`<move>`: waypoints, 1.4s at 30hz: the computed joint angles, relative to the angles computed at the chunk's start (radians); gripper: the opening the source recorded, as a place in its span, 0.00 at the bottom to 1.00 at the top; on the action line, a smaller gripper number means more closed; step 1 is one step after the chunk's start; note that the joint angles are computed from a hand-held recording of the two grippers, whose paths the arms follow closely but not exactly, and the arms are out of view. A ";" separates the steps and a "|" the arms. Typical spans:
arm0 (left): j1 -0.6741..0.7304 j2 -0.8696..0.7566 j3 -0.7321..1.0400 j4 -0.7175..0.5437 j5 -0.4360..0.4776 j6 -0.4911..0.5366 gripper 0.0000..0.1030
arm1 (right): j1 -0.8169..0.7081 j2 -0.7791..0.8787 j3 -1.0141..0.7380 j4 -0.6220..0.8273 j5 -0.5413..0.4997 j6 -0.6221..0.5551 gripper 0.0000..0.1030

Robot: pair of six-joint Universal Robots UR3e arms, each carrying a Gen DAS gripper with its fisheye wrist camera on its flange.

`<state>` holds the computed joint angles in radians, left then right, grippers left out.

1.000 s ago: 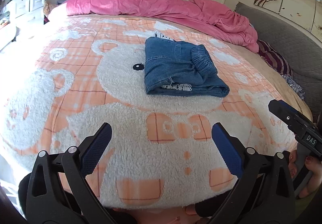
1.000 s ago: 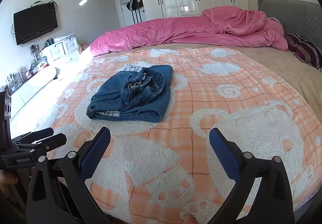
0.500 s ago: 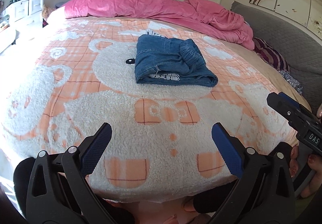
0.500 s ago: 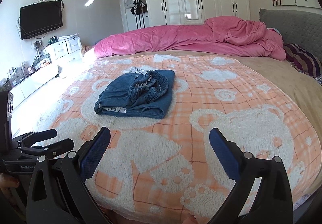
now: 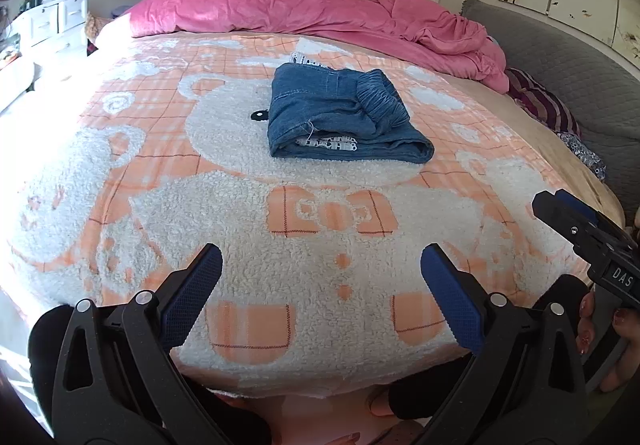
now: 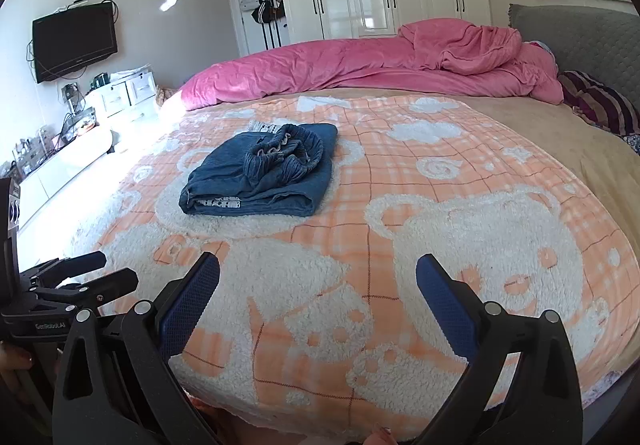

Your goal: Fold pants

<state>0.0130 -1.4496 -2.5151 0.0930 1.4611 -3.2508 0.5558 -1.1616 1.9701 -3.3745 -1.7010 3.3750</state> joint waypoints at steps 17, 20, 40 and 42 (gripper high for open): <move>-0.011 0.016 0.005 -0.025 0.038 -0.015 0.91 | 0.005 0.006 -0.003 0.007 -0.005 -0.004 0.95; -0.013 0.023 0.007 -0.033 0.045 -0.016 0.91 | 0.006 0.006 -0.003 0.008 -0.004 -0.004 0.95; -0.018 0.027 0.017 -0.057 0.065 -0.022 0.91 | 0.008 0.006 -0.001 0.015 -0.012 -0.003 0.95; -0.019 0.028 0.019 -0.060 0.066 -0.023 0.91 | 0.008 0.006 -0.002 0.015 -0.012 -0.004 0.95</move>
